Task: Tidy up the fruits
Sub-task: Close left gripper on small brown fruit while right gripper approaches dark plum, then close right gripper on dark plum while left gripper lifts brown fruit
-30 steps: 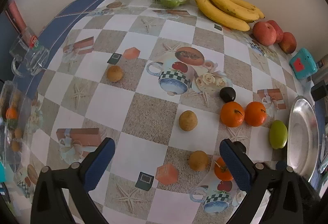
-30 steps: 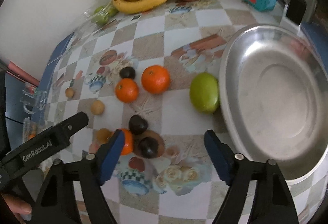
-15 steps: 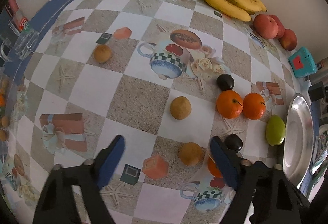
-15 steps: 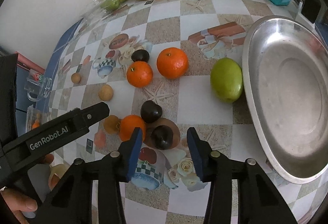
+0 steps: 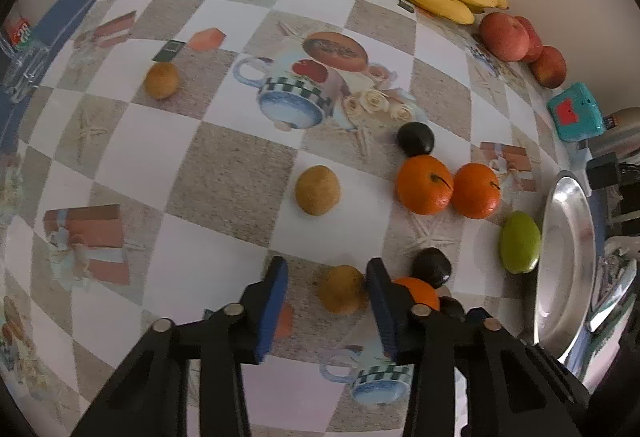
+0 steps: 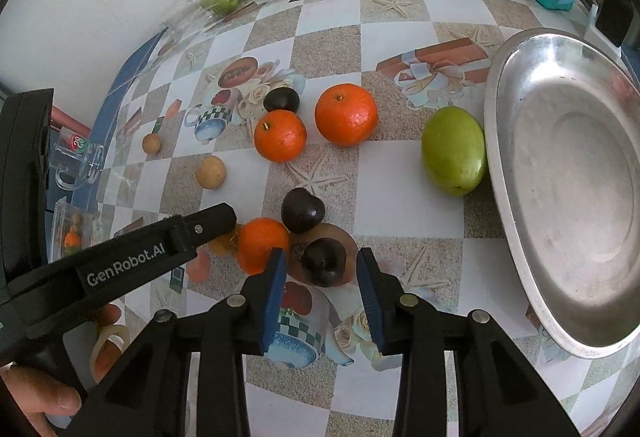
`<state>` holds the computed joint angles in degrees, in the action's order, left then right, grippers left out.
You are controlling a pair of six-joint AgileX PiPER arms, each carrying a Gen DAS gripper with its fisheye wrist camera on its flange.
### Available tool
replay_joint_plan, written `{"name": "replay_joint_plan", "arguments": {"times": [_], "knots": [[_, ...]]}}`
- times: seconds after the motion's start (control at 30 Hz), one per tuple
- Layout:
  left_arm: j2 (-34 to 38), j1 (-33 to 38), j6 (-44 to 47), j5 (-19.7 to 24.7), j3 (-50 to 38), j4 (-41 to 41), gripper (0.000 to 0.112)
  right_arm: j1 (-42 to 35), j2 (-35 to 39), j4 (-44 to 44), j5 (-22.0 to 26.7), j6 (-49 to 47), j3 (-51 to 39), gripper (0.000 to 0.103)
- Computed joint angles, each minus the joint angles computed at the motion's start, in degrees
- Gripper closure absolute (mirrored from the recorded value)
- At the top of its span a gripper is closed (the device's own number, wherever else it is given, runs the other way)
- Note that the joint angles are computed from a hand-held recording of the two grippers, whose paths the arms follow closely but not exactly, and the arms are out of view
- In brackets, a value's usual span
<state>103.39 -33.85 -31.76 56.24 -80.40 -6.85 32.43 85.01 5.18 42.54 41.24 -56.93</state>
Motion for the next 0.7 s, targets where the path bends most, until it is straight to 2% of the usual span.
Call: {"name": "replay_joint_plan", "arguments": {"times": [0.17, 0.37, 0.7], "knots": [[0.5, 0.0, 1.5, -0.4, -0.2, -2.5, 0.086, 0.0, -0.1, 0.0, 0.2, 0.1, 0.0, 0.065], [1.1, -0.5, 0.8, -0.3, -1.2, -2.0, 0.086, -0.1, -0.3, 0.2, 0.0, 0.1, 0.2, 0.065], [-1.6, 1.1, -2.5, -1.7, 2.2, 0.3, 0.086, -0.1, -0.1, -0.9, 2.2, 1.1, -0.2, 0.065]]}}
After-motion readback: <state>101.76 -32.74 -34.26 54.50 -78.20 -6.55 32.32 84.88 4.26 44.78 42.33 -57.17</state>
